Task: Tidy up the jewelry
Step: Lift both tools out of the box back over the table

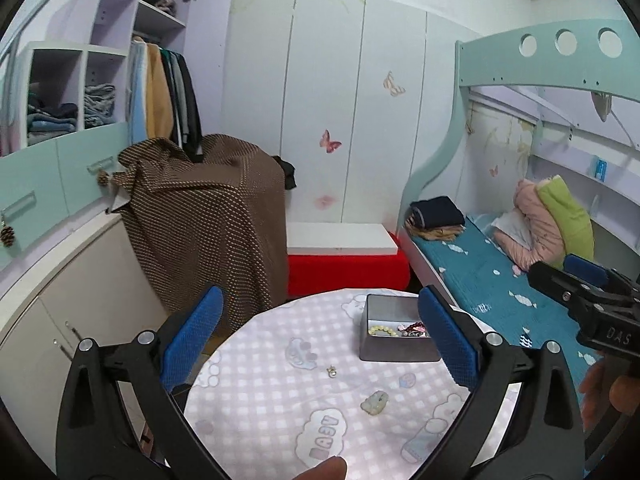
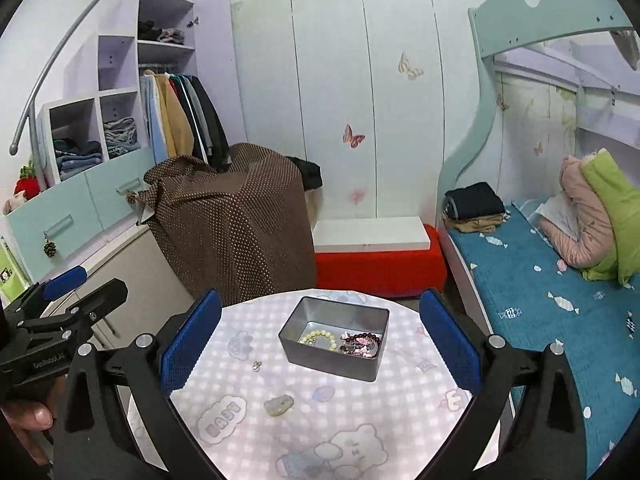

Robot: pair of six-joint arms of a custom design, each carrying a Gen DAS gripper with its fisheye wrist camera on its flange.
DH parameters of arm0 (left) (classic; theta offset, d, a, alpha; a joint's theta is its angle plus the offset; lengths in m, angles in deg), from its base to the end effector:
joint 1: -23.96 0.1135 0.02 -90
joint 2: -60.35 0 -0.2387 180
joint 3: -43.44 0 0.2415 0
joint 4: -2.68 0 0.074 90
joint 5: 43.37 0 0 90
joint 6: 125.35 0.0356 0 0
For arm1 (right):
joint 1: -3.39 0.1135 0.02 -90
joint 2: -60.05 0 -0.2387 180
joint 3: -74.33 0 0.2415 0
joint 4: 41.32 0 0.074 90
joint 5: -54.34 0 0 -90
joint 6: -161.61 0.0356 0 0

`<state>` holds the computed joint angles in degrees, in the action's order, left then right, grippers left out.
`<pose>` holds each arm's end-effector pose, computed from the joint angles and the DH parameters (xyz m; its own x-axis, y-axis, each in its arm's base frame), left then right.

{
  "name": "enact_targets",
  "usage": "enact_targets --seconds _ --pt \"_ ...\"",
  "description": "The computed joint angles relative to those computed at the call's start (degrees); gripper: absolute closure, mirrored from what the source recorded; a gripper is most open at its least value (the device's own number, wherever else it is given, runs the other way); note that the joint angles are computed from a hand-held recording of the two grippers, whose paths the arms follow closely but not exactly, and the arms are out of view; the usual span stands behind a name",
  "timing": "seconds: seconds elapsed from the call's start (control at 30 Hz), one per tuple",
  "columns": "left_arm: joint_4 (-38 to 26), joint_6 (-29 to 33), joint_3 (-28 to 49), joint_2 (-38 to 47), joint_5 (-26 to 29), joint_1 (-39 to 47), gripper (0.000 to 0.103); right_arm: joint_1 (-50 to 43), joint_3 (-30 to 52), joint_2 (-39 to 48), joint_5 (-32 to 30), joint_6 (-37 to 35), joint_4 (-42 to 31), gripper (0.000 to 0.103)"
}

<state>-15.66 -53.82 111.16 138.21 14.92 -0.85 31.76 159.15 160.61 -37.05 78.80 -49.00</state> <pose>0.2794 -0.1086 0.2546 -0.3908 -0.1163 -0.9131 -0.1963 0.9797 -0.0407 0.3487 0.1893 0.2391 -0.4089 -0.0786 -0.9092 -0.4469 0.8859 0.1244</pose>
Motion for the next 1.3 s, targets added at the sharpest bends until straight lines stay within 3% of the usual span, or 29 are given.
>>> enact_targets --seconds 0.27,0.67,1.03,1.3 --pt "-0.7 -3.1 -6.7 -7.4 -6.4 -4.9 0.005 1.5 -10.3 -7.5 3.3 0.0 5.0 0.007" --pt "-3.4 -8.3 -13.1 -13.9 -14.2 -12.1 0.005 4.7 -19.2 -12.1 8.3 0.1 9.9 0.007" --pt "-3.6 -10.7 -18.9 -17.9 -12.1 -9.5 0.005 6.9 -18.7 -7.8 9.3 -0.2 10.2 0.007" --pt "2.3 -10.2 -22.6 -14.3 -8.6 -5.8 0.005 7.7 -10.6 3.8 8.0 -1.5 5.6 0.007"
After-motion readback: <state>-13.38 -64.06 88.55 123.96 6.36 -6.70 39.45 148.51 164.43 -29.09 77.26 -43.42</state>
